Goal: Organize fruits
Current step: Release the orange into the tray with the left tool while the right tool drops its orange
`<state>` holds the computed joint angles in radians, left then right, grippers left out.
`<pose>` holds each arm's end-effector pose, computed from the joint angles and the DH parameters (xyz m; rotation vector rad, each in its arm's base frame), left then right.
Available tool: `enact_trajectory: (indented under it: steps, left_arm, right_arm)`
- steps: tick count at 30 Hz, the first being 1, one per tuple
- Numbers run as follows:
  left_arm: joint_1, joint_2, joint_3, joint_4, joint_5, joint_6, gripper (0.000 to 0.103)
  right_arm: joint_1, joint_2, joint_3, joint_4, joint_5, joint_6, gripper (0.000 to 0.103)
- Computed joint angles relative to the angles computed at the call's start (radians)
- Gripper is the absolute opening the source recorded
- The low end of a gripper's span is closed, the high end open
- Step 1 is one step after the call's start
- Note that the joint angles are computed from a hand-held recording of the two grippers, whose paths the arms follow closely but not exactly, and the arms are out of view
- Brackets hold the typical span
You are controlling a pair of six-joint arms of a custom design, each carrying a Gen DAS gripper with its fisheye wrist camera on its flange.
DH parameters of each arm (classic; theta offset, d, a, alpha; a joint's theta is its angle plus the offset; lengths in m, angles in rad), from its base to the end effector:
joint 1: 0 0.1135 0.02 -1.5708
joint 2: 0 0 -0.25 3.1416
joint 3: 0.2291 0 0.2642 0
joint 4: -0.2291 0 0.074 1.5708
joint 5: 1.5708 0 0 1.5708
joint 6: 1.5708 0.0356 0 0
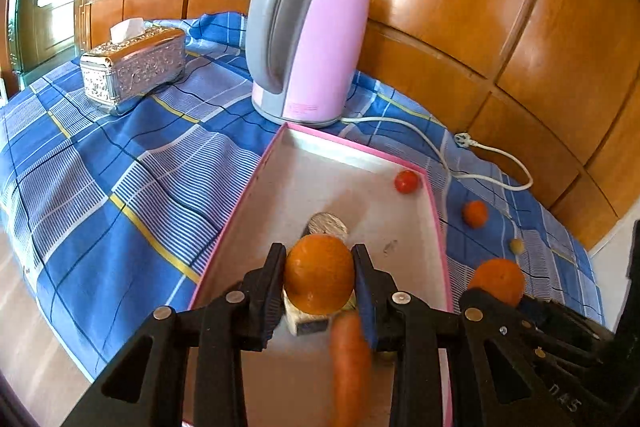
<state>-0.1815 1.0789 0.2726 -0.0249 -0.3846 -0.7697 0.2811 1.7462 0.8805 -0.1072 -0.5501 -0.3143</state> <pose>0.1946 -0.0221 0.1106 -0.8395 2.1682 -0.0102 0.3165 0.1108 0.1164 -0.9248 2.2857 0.6805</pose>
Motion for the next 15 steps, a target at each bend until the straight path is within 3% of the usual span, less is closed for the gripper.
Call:
enact_trajectory:
  steps: [7, 15]
  left_arm:
    - [0.01, 0.072, 0.008, 0.047, 0.018, 0.009, 0.034]
    - [-0.028, 0.133, 0.007, 0.062, -0.007, -0.023, 0.039]
  right_arm:
    - [0.079, 0.076, 0.074, -0.014, 0.023, 0.045, 0.039]
    - [0.064, 0.117, 0.064, -0.019, 0.022, 0.068, 0.039]
